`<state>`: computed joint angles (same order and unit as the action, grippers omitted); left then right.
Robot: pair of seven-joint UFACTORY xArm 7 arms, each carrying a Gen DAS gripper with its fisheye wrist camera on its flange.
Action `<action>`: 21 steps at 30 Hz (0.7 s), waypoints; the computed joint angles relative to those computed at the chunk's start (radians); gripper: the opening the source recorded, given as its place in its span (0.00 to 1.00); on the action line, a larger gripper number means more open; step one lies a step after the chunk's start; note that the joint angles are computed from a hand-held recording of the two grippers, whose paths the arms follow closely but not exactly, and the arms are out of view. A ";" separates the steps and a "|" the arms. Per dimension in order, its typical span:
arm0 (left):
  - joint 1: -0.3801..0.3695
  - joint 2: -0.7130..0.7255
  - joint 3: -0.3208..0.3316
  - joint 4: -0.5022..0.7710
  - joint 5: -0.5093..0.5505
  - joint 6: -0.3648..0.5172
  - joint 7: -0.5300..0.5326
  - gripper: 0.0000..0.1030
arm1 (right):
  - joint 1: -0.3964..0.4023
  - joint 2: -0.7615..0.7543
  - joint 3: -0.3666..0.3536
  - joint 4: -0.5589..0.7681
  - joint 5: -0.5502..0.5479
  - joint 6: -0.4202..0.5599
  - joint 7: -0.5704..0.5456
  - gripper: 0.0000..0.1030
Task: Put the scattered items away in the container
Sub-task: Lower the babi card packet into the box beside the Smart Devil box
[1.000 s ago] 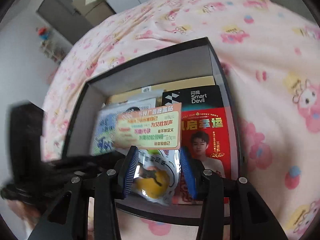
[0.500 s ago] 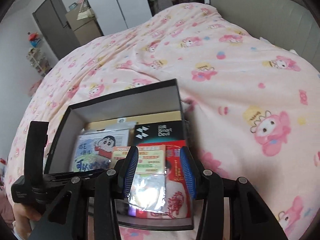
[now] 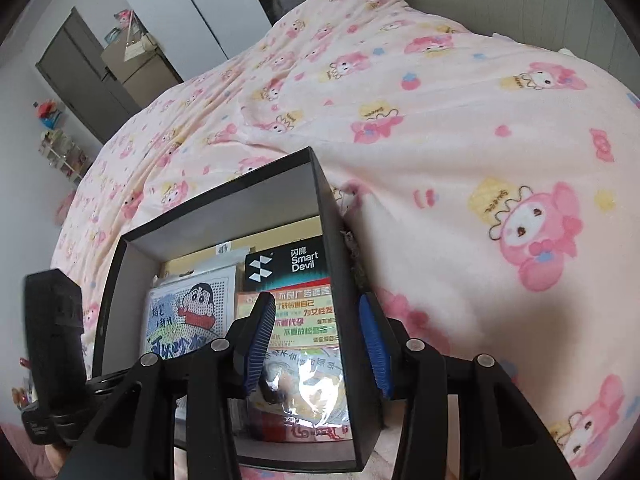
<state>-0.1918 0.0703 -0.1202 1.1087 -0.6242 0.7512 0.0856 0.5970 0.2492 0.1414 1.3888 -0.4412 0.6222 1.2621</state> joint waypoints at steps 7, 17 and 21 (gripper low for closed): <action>-0.007 -0.001 -0.015 -0.011 -0.084 -0.002 0.051 0.22 | 0.022 0.031 -0.003 0.052 -0.001 0.077 -0.036 0.39; -0.022 -0.061 0.007 -0.069 0.005 -0.098 -0.007 0.22 | 0.049 0.039 -0.006 0.097 -0.093 0.159 -0.002 0.43; -0.023 0.028 0.006 0.033 0.159 0.009 -0.112 0.22 | 0.064 0.069 -0.006 0.145 -0.101 0.223 -0.030 0.44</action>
<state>-0.2153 0.0979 -0.1144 1.1412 -0.4651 0.7607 -0.0261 0.6609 0.3177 0.1354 1.5338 -0.5425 0.8452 1.2319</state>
